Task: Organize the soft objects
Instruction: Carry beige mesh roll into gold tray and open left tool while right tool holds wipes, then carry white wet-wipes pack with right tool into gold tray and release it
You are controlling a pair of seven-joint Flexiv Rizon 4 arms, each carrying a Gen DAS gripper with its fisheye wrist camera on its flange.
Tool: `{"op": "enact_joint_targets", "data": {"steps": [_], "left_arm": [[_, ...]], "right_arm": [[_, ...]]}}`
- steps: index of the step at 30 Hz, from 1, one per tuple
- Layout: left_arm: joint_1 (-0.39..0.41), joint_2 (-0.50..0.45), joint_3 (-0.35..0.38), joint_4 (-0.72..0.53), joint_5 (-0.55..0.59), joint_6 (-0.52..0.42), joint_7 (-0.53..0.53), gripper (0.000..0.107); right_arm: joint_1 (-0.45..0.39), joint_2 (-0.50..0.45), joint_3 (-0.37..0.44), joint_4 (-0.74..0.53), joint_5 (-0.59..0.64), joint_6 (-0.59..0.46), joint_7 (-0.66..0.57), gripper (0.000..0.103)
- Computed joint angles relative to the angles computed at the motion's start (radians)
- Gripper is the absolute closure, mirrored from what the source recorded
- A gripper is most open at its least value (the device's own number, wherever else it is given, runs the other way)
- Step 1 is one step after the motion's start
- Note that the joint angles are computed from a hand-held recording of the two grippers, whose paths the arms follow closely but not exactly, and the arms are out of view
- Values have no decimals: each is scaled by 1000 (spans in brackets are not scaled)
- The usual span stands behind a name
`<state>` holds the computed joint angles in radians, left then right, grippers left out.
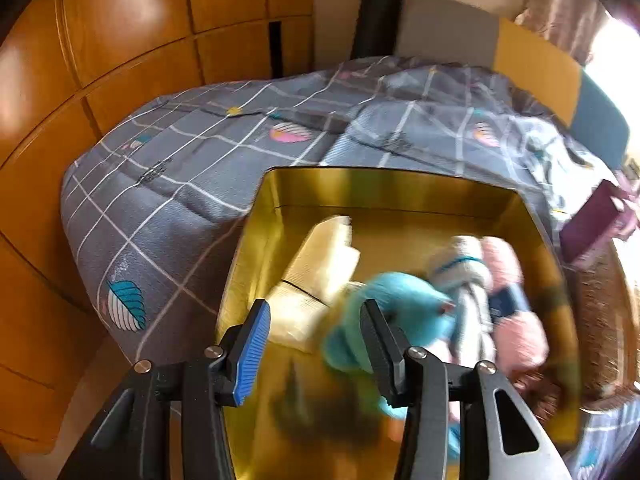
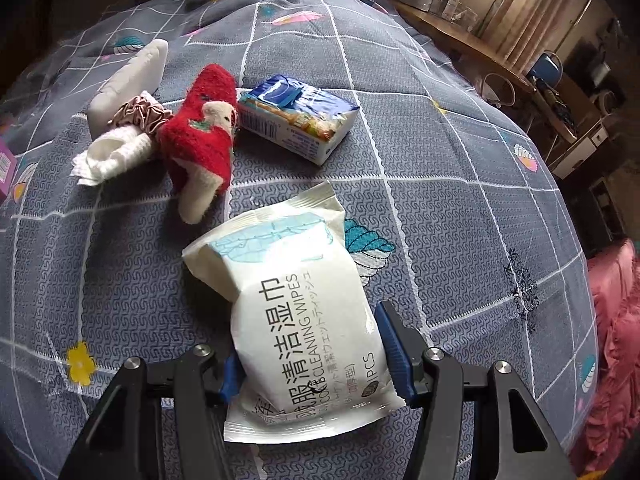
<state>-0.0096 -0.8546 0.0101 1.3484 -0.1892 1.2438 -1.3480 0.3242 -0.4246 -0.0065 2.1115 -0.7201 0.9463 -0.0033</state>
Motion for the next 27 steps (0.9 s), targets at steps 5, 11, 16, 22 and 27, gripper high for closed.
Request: {"op": "enact_joint_targets", "data": {"steps": [5,11,16,22,27], "left_arm": [[29,74,-81,123,-15,94,86,60],[53,142,-170,245,-38,197,208,60],[107,182,-292,343,-53,296,338,60],[163,206,-408,406,-84,314,442,60],[168,217,-439,438,-97,322,484,60]], "right_arm": [[-1,0,0,0,1,-1,-1,45],[-4,-1,-1,-3,1,0,-6,45],[-3,-2,0,-6,3,-4,-9,45],[-11,0,-2,-1,10,17,-5,45],[-20,4,-10,9,12,44,1,46]]}}
